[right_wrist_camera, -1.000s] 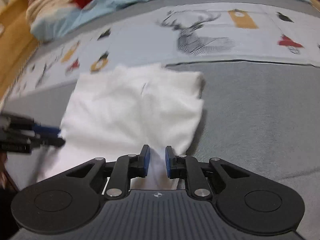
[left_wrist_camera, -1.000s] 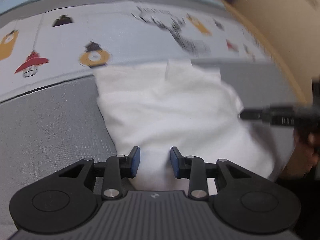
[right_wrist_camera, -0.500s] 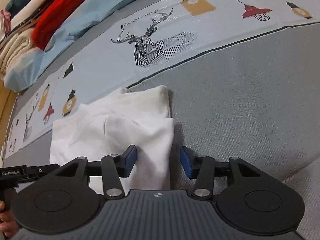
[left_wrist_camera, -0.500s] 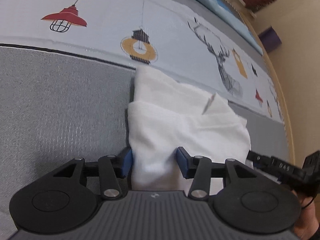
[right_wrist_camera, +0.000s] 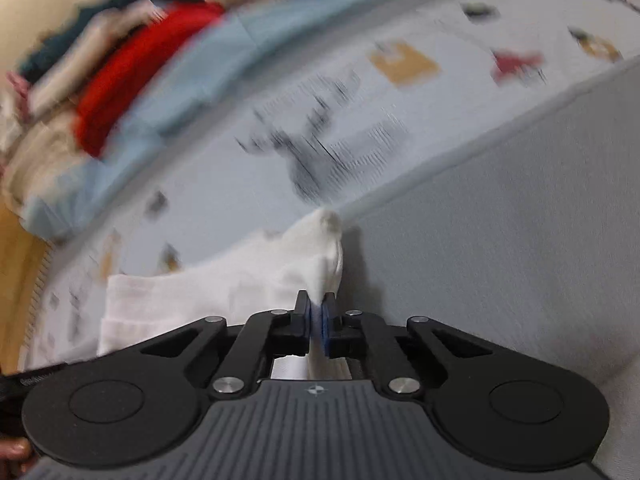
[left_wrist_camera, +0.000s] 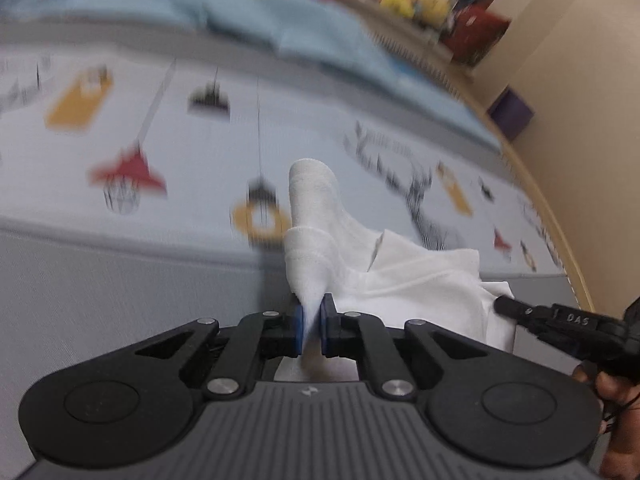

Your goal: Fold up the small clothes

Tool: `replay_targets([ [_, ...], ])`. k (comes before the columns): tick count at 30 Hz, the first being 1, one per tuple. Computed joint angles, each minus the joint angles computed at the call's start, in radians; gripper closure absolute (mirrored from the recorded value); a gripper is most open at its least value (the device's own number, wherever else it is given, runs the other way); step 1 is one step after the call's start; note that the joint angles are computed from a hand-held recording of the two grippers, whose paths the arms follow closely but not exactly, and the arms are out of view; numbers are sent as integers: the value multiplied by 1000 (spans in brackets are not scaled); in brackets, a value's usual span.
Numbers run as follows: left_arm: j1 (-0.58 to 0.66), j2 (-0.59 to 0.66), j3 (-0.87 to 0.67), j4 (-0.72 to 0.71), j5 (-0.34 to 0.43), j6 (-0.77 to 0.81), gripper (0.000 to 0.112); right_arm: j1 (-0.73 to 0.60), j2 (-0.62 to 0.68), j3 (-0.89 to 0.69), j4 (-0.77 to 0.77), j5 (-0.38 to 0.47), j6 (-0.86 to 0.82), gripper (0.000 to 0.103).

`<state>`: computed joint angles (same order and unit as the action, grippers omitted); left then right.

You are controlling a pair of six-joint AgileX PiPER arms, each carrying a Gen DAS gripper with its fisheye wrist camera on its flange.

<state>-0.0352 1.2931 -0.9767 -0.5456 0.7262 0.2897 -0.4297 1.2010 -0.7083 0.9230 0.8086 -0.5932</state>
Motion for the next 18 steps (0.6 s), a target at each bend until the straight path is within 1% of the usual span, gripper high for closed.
replay_targets([
  [1, -11, -22, 7, 32, -30, -20, 101, 17, -25, 6, 32, -28, -27, 98],
  [2, -24, -36, 8, 80, -50, -64, 98, 53, -55, 14, 29, -83, -22, 96],
  [3, -18, -50, 10, 89, -48, -69, 91, 99, -79, 16, -8, -138, 18, 94],
  [4, -2, -63, 13, 68, -34, -42, 90, 142, -94, 11, -74, -175, 81, 94],
  [5, 4, -79, 16, 68, -27, -35, 89, 160, -104, 8, -110, -181, 105, 94],
  [6, 0, -87, 13, 78, -17, -42, 89, 165, -116, 6, -125, -168, 105, 94],
  [7, 13, -94, 10, 52, 14, -9, 89, 166, -124, 3, -136, -146, 99, 94],
  [8, 30, -94, 6, 5, 60, 49, 89, 158, -134, -1, -137, -109, 70, 94],
  [9, 49, -87, 2, -45, 125, 120, 89, 149, -134, -8, -129, -62, 29, 94],
  [10, 53, -76, -3, -58, 187, 161, 89, 137, -124, -19, -131, 3, -13, 93],
  [11, 25, -57, -5, -30, 234, 176, 89, 142, -111, -28, -165, 57, -24, 92],
  [12, -21, -40, -1, 37, 246, 154, 89, 160, -99, -31, -233, 92, -12, 92],
  [13, -90, -25, 13, 135, 245, 111, 89, 186, -85, -33, -305, 102, 10, 91],
  [14, -134, -34, 37, 193, 222, 93, 89, 231, -88, -15, -401, 77, 55, 89],
  [15, -156, -56, 51, 214, 200, 94, 89, 263, -99, -3, -470, 45, 104, 89],
  [16, -147, -62, 38, 203, 219, 83, 88, 278, -100, 0, -532, 33, 151, 89],
  [17, -104, -64, 17, 159, 262, 75, 86, 261, -94, 0, -555, 45, 167, 89],
  [18, -73, -68, 5, 132, 298, 69, 85, 221, -90, -4, -538, 75, 153, 88],
])
